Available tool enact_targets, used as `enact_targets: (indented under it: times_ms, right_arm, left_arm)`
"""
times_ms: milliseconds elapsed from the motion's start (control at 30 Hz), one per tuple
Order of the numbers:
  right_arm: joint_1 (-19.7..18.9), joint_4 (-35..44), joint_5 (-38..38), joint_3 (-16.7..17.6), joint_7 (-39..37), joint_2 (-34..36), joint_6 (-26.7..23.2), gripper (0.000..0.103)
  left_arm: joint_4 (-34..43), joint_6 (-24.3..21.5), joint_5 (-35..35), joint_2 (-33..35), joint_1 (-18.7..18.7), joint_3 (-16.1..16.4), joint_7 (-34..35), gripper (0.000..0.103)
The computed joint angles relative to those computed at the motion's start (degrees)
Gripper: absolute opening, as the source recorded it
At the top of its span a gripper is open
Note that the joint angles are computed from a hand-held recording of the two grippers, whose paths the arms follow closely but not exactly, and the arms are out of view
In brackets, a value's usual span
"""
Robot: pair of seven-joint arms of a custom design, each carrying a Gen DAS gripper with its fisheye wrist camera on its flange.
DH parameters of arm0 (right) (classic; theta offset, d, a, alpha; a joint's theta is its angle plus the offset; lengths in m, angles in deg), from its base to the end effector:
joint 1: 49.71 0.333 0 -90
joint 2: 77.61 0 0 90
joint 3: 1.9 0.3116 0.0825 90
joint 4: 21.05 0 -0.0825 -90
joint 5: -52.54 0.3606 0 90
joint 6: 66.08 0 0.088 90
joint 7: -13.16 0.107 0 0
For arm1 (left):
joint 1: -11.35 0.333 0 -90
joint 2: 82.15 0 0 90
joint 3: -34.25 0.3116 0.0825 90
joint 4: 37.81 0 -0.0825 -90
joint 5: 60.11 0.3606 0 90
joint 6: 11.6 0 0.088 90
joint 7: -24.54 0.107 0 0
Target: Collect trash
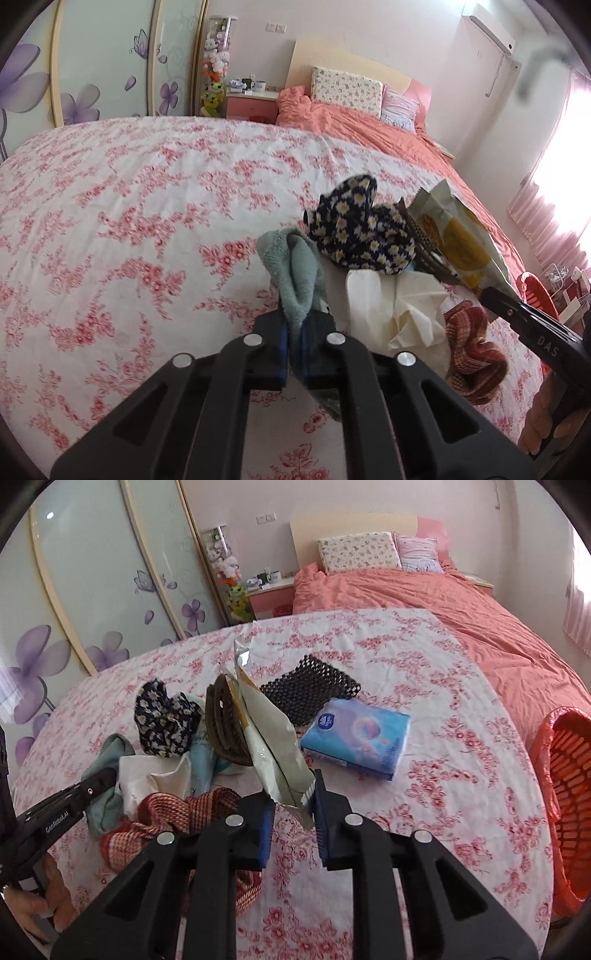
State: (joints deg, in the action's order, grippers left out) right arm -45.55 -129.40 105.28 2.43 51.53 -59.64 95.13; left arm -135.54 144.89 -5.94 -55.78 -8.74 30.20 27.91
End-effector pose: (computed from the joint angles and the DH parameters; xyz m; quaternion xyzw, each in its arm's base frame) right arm 0.6351 0.0515 0.4035 -0.7285 0.5699 -0.1352 0.3552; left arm 0.6108 -0.3002 0.3870 -0.7544 0.5378 -0.2992 0.2283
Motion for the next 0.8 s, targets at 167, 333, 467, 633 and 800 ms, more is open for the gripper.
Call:
enact_targets:
  times_ms: [167,333,467,633,800]
  right_arm:
    - [-1.11,-1.31,4.45,1.00,-4.29,-2.16,0.83,0.019]
    - [-1.58,-2.33,9.73,0.68,-8.74,-4.41,1.03,0.019]
    - [-2.00,-3.24,14.13,-0.13,-12.30,-6.19,0.78,0.019]
    - [-2.20,-4.95,19.63,-1.42,-16.43,-8.74,1.13,0.019]
    - [-2.41,-6.45,25.09,-2.83,-20.76,-10.77,2.23,0.019]
  left_arm:
    - [-0.58,-1.47,2.11,-2.18,-0.90,0.30,-1.39,0.006]
    - [0.05,-3.89,4.51,-3.98,-1.88,-0.59,-2.40,0.006]
    - [1.55,-5.17,5.54,-4.38,-2.51,-1.53,-2.00,0.006]
    - [4.75,-5.97,6.12,-3.65,-3.91,-2.55,-0.21,0.006]
    - [8.52,-5.77,5.69,-1.85,-5.69,-2.95,2.15,0.006]
